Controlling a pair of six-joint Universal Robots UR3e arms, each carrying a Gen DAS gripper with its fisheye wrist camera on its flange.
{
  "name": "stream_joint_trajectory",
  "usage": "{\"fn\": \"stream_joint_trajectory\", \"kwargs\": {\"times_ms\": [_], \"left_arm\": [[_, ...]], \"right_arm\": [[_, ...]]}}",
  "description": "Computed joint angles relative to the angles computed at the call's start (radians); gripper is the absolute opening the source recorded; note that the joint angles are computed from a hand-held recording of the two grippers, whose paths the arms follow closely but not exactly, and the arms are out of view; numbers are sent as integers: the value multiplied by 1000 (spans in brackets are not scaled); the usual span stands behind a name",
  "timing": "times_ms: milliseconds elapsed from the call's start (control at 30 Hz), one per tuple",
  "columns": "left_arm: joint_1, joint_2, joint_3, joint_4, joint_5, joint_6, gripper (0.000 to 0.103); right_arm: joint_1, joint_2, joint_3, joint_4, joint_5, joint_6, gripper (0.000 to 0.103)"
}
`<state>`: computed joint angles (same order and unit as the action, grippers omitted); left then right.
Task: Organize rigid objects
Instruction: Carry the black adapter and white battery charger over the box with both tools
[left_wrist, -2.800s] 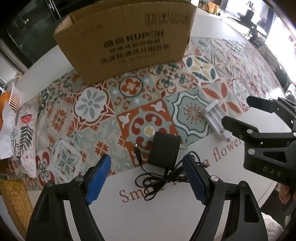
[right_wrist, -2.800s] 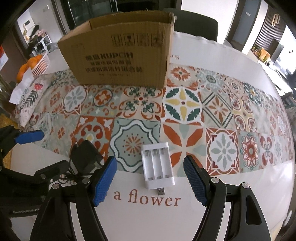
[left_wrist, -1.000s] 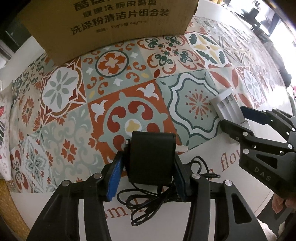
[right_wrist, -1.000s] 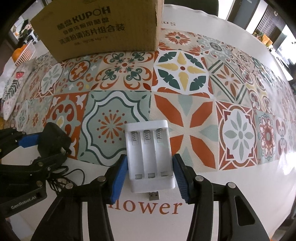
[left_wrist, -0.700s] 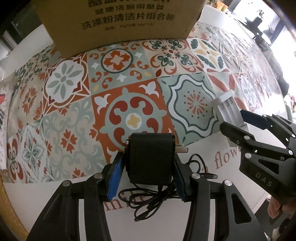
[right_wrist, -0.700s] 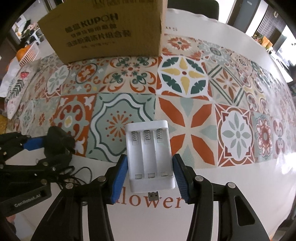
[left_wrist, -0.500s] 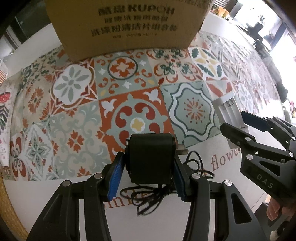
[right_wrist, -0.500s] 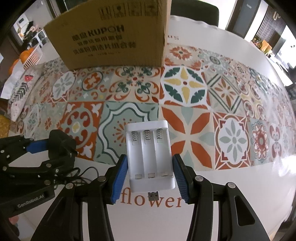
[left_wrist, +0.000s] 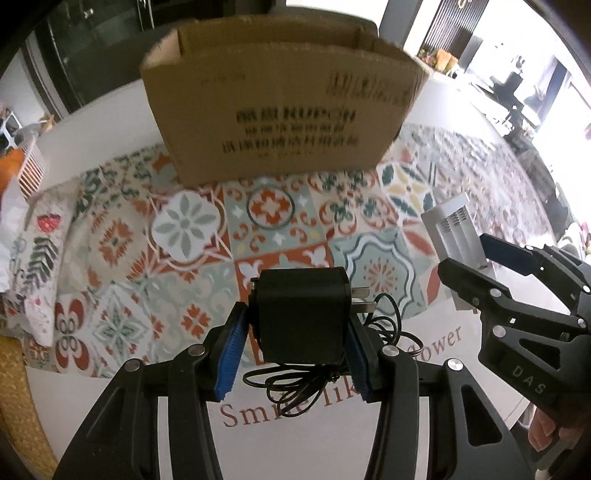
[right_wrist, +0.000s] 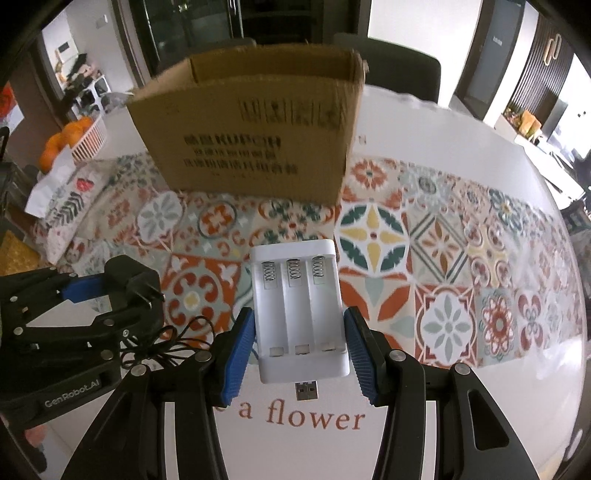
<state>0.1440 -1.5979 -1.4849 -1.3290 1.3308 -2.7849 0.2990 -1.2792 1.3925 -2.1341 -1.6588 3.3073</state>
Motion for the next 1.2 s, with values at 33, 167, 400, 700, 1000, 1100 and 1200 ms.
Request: {"fn": "stream_joint_trajectory", "kwargs": {"times_ms": [33, 167, 400, 700, 1000, 1100, 1200], "left_arm": [[-5, 1, -7, 23, -2, -11, 49], [-21, -16, 28, 68, -3, -46, 49], [-1, -36, 105, 77, -26, -49, 49], [20, -64, 202, 93, -43, -69, 49], [36, -109, 331, 87, -63, -98, 49], [40, -129, 372, 85, -70, -107, 49], [36, -163, 441, 74, -69, -121, 49]], "right_arm": [[2, 2, -16, 1, -1, 0, 50], [3, 6, -59, 2, -3, 0, 50], [17, 32, -165, 4, -21, -8, 50], [29, 84, -314, 18, -34, -21, 50], [29, 158, -489, 43, -34, -31, 50], [29, 185, -553, 52, -37, -40, 50], [25, 221, -634, 74, -38, -47, 50]]}}
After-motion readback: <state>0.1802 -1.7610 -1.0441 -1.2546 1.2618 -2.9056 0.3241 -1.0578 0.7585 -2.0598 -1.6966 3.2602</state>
